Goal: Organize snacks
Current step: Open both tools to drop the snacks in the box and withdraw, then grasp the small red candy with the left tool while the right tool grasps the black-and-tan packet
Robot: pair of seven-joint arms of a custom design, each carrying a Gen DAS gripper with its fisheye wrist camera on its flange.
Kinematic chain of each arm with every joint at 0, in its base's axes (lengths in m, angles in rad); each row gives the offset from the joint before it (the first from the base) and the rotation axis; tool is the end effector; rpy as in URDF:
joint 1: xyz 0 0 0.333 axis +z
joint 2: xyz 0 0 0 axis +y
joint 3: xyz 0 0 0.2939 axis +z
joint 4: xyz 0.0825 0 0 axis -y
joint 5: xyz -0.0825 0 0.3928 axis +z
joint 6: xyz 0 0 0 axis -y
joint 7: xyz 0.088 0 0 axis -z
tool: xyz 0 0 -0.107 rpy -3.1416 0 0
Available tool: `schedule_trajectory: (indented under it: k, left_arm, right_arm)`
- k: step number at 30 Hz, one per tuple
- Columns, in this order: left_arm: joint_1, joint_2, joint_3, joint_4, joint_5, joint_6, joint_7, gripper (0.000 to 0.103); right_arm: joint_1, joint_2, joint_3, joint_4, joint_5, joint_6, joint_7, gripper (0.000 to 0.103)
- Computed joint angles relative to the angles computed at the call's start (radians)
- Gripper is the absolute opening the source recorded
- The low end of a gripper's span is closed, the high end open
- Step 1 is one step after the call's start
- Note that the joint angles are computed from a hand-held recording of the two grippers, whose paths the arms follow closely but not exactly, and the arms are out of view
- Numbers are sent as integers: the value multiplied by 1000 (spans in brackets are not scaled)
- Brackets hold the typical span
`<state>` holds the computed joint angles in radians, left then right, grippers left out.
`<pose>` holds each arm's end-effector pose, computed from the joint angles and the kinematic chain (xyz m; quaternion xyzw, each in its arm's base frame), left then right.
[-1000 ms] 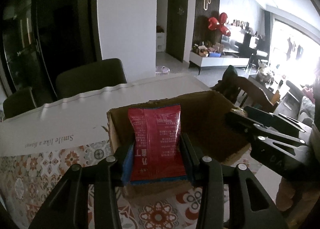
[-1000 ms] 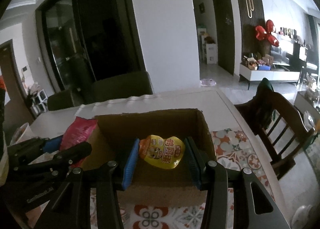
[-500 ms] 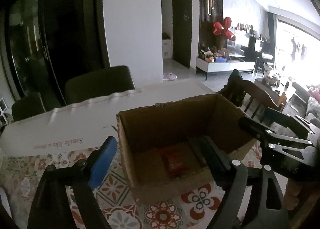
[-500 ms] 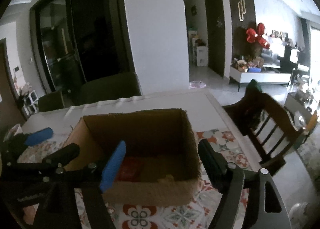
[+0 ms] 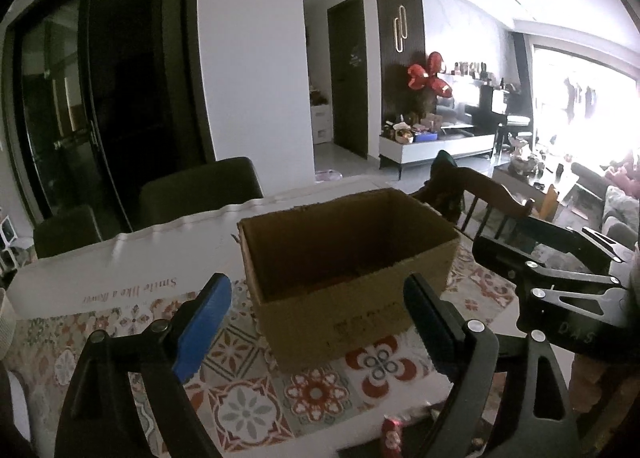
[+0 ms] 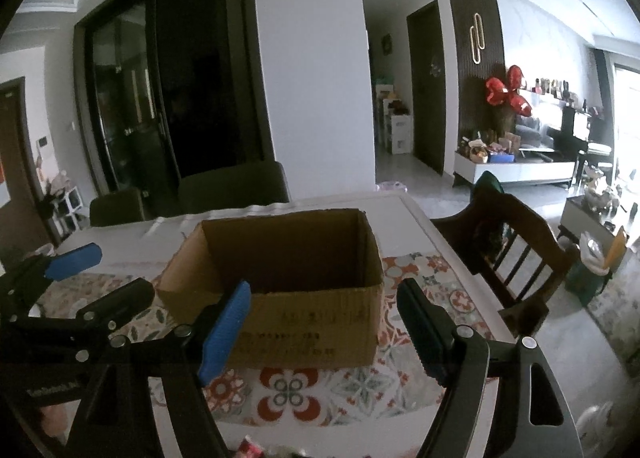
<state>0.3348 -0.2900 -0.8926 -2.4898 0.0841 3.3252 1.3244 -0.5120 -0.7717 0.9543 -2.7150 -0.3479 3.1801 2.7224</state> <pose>0.4208 -0.2919 0.4490 -0.4410 0.7499 -0.4010 0.2869 0.3826 0.2193 0.4302 -0.5456 0.6609 -0.3579 0.3708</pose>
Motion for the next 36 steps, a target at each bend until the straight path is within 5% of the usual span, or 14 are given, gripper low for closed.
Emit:
schedule_trajectory:
  k: [4,12,18,26,36]
  left_arm:
    - [-120,-28,103,-59,-2,16,4,88]
    - [-233,-94,165,-184,-64,61,40,88]
    - [-384,-82,296,-246,-69,55,70,88]
    - [-516,-53,411,-303,-57,53,100,81]
    - [-602,48,506,-318,-26,122,187,75]
  right_arm:
    - [60,-65,-8,-46,15,-24,34,76]
    - [177,-146,-9,-114,-25,-107,121,76]
    - [265,-158,-21,-147,-78,-169,195,76]
    - [365,-111,-36,-173,-147,-232,278,76]
    - [390,6,-66,-168,-245,-237,376,75]
